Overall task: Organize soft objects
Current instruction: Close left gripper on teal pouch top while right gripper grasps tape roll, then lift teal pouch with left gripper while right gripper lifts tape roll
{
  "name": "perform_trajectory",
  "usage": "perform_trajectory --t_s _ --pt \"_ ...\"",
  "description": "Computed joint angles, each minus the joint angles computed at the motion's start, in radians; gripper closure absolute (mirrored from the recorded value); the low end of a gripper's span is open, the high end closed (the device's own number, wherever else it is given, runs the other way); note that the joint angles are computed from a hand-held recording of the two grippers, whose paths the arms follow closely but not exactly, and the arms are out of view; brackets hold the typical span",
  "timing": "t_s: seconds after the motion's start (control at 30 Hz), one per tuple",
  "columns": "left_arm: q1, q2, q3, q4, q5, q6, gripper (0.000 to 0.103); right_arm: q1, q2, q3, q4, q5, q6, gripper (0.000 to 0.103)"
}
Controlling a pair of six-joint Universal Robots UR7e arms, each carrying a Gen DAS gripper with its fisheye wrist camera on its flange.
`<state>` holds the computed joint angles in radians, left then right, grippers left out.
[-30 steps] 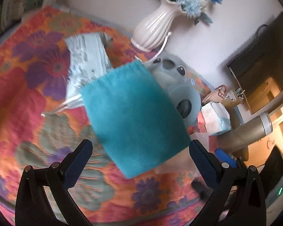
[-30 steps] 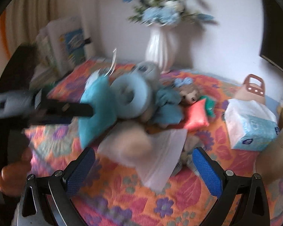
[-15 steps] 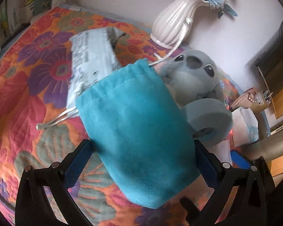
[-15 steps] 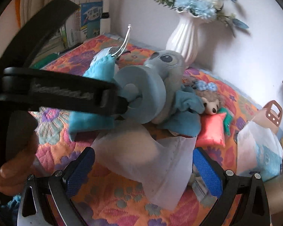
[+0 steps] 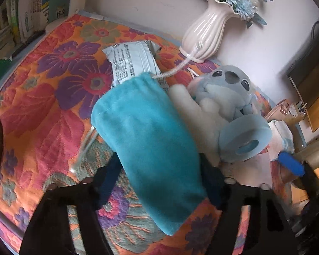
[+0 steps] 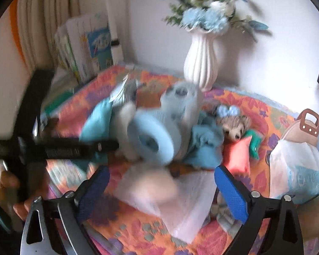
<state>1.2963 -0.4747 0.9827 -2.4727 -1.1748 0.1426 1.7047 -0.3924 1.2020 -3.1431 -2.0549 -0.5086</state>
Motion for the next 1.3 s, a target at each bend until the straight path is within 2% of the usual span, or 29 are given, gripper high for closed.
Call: perform_trajectory --t_s 0.03,0.07,0.1,0.17,0.3,0.33,0.4,0.5,0.53,0.57,0.7,0.83,0.87,1.0,1.07,1.13,1.17,1.2,1.23,1.27,1.3 --pt "-0.001 -0.001 0.005 -0.011 0.008 0.007 0.059 -0.006 -0.005 -0.013 0.022 0.042 0.031 0.02" --pt "-0.001 -0.001 0.007 -0.015 0.017 0.012 0.071 -0.005 -0.002 -0.025 0.034 0.054 0.046 0.026" --pt "0.0 -0.002 0.01 -0.02 0.022 0.018 0.08 -0.007 0.01 -0.052 0.048 0.059 0.058 0.028" --pt "0.002 -0.009 0.025 -0.032 0.022 0.033 0.089 -0.006 0.042 -0.109 0.065 0.035 0.053 0.033" --pt "0.004 -0.025 0.051 -0.047 -0.009 0.055 0.091 -0.003 0.108 -0.228 0.138 0.008 0.024 0.04" --pt "0.005 -0.027 0.055 -0.054 -0.021 0.068 0.091 0.002 0.123 -0.245 0.136 -0.005 0.009 0.04" --pt "0.0 -0.037 0.08 -0.083 -0.022 0.107 0.092 0.009 0.141 -0.255 0.116 -0.021 -0.016 0.047" --pt "-0.006 -0.047 0.1 -0.1 -0.032 0.129 0.093 0.011 0.127 -0.214 0.07 -0.029 -0.023 0.068" --pt "-0.007 -0.052 0.109 -0.108 -0.04 0.134 0.093 0.01 0.112 -0.186 0.054 -0.021 -0.006 0.078" --pt "-0.009 -0.059 0.124 -0.125 -0.044 0.146 0.093 0.007 0.1 -0.168 0.047 -0.01 0.008 0.08" --pt "-0.029 -0.091 0.197 -0.196 -0.047 0.224 0.093 -0.001 0.006 -0.021 -0.003 0.058 0.161 0.08" --pt "-0.03 -0.107 0.214 -0.15 -0.091 0.257 0.093 -0.032 -0.123 0.166 -0.047 0.18 0.354 0.08" --pt "-0.031 -0.107 0.216 -0.144 -0.093 0.265 0.093 -0.038 -0.142 0.197 -0.064 0.188 0.385 0.08" --pt "-0.042 -0.093 0.217 -0.15 -0.067 0.297 0.093 -0.064 -0.176 0.244 -0.055 0.169 0.473 0.08" --pt "-0.046 -0.081 0.212 -0.163 -0.047 0.305 0.092 -0.066 -0.158 0.224 -0.051 0.087 0.475 0.08" --pt "-0.046 -0.07 0.202 -0.171 -0.029 0.316 0.081 -0.06 -0.123 0.187 -0.061 -0.008 0.445 0.078" --pt "-0.048 -0.066 0.199 -0.17 -0.021 0.314 0.07 -0.063 -0.113 0.172 -0.041 -0.027 0.442 0.078" --pt "-0.047 -0.067 0.196 -0.165 -0.02 0.316 0.065 -0.069 -0.116 0.171 -0.025 -0.025 0.448 0.077" --pt "-0.045 -0.065 0.192 -0.155 -0.02 0.317 0.063 -0.076 -0.123 0.176 -0.009 -0.015 0.456 0.072" --pt "-0.042 -0.067 0.191 -0.148 -0.023 0.316 0.056 -0.081 -0.127 0.178 0.002 -0.005 0.461 0.06" --pt "-0.038 -0.068 0.188 -0.14 -0.033 0.314 0.049 -0.084 -0.132 0.187 -0.008 -0.005 0.465 0.054"
